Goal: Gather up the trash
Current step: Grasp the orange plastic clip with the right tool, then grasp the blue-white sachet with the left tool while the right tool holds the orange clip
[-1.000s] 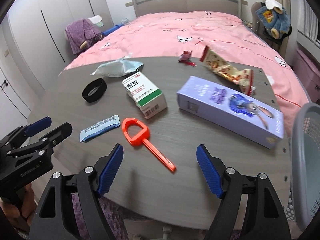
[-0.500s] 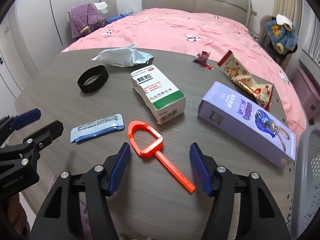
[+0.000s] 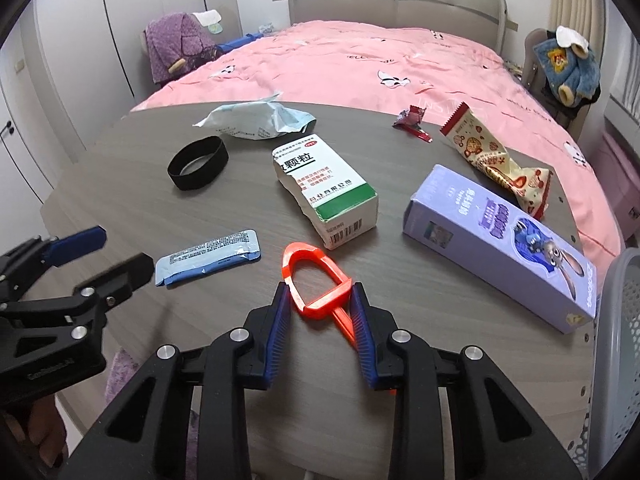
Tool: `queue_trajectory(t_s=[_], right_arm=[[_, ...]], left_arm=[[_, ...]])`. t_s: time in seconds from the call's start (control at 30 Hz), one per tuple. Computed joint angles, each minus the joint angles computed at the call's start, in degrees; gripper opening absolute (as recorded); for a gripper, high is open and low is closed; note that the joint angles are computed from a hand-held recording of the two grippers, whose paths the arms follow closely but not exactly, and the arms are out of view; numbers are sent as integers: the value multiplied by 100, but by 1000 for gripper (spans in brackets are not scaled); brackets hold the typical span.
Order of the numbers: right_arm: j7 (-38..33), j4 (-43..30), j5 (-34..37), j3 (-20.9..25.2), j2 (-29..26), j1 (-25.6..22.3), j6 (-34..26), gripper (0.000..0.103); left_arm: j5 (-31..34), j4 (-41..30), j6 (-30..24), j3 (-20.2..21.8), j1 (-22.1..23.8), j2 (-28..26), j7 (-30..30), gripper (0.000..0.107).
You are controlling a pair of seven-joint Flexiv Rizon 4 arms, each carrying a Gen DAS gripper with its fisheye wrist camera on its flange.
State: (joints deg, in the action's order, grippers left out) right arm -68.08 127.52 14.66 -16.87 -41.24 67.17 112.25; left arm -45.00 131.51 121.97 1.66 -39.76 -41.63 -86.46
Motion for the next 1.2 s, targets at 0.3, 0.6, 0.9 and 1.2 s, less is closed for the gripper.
queue_trajectory(t_s=[0.3,0.6,0.9,1.2], right_arm=[[-8,233,240,172,223,-83,207,31],[-28,349,354,341,336,-222,278,31],[-72,346,367,491,370,-372,335,31],[-127,391,445,600,411,-451,426,31]], left_arm=[[209,-205,-299,100,6,-70,174,71],[557,-574,-762,320,-22,-255,277,71],[791,-739,-935,576,-189,-308,280,49],[1411,-619,-804,110,341,-164,-160,24]])
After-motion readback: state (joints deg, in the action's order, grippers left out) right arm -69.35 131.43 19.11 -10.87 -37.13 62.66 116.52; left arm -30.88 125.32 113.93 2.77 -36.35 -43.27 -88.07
